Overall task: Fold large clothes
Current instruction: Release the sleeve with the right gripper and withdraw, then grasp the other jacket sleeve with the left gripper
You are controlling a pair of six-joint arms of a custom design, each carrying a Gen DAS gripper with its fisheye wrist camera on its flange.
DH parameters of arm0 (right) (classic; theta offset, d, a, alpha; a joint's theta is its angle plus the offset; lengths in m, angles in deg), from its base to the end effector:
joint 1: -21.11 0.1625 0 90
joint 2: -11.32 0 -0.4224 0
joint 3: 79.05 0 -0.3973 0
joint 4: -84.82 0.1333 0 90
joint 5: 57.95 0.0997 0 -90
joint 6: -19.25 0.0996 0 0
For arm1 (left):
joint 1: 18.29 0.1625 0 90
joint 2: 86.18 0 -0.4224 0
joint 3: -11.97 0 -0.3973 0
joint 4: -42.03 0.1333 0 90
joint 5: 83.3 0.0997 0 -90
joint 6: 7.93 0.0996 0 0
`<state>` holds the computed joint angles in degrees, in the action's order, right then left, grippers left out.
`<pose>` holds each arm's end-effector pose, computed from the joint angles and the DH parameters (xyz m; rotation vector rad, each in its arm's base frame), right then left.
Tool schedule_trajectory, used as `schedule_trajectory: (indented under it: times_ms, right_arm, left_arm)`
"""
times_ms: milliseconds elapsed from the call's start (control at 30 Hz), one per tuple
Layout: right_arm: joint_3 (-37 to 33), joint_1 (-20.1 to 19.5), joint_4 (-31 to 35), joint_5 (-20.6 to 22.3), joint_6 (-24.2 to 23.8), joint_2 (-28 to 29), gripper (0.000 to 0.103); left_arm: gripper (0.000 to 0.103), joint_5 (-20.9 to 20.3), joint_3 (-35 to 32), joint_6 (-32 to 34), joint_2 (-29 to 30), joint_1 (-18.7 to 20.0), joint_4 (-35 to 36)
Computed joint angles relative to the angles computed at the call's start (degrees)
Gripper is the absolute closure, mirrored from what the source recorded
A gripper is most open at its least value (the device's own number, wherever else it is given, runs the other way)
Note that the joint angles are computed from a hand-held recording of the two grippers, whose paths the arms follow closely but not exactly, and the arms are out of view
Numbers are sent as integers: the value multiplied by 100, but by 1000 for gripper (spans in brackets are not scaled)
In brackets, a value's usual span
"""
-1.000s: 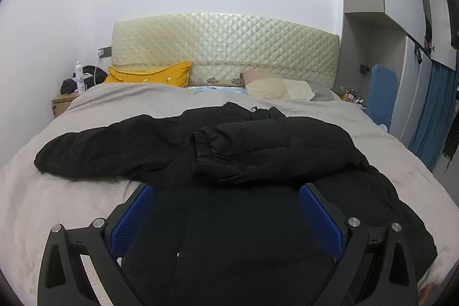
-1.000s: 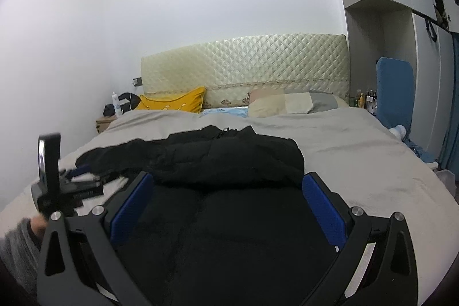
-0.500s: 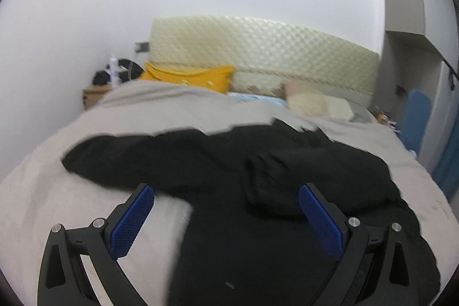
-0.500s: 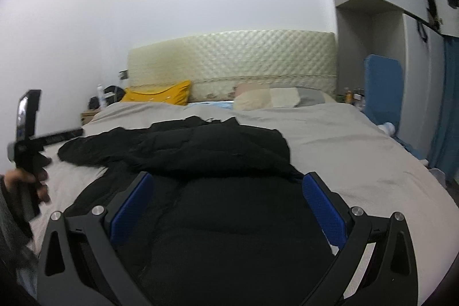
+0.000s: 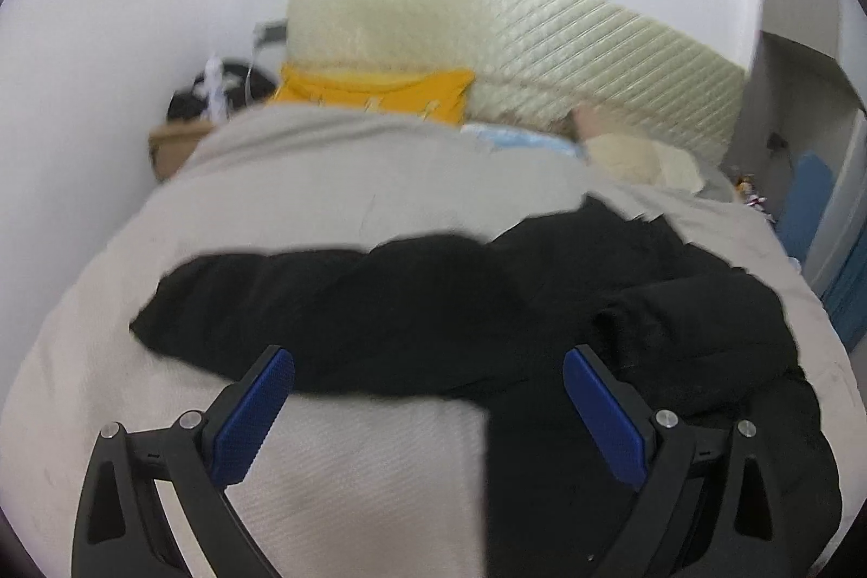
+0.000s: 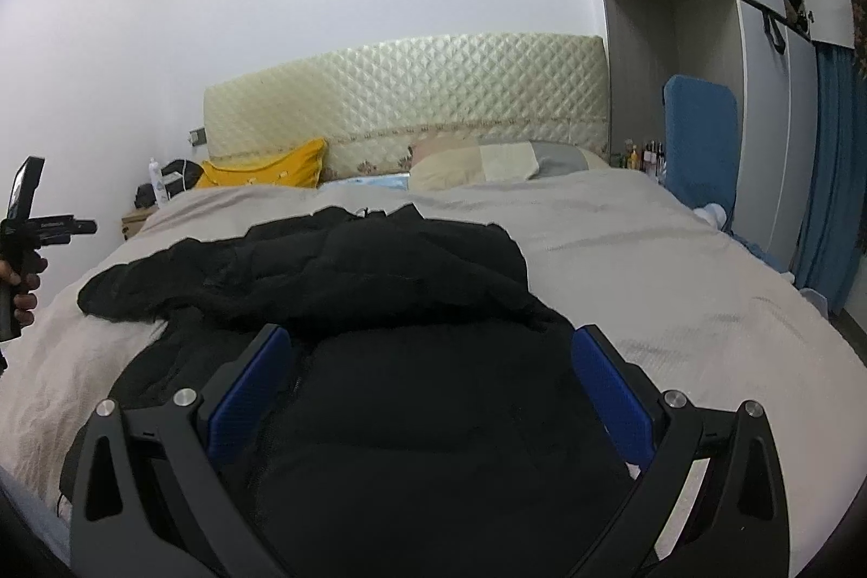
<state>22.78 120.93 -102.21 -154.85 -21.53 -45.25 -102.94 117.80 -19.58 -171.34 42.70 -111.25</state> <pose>0.2307 -0.6215 0.2499 1.0238 -2.3407 1.1532 -0.0455 -0.5504 0.4860 -0.2328 1.9841 -1.1761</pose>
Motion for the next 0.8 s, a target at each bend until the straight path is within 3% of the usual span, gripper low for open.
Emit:
schedule_trajectory:
  times_ms: [133, 233, 333, 433, 667, 800]
  right_arm:
    - [-129, 64, 65, -215, -18, 179, 0]
    - [-187, 107, 127, -474, -107, 270, 0]
    - [-288, 148, 325, -543, 101, 328, 0]
    - [-416, 238, 314, -653, 129, 483, 0]
    - [-656, 459, 508, -846, 80, 885, 0]
    - [-921, 495, 686, -1046, 194, 1158, 0]
  left_arm:
    - [2, -364, 39, -388, -203, 617, 145]
    - [2, -1015, 12, -703, -374, 1221, 23]
    - [2, -1687, -9, -993, -484, 1856, -234]
    - [3, -1881, -97, -1193, -446, 2359, -303]
    - [4, -3269, -234, -1234, -269, 3349, -1157]
    - [4, -3780, -348, -992, -113, 3642, -1730]
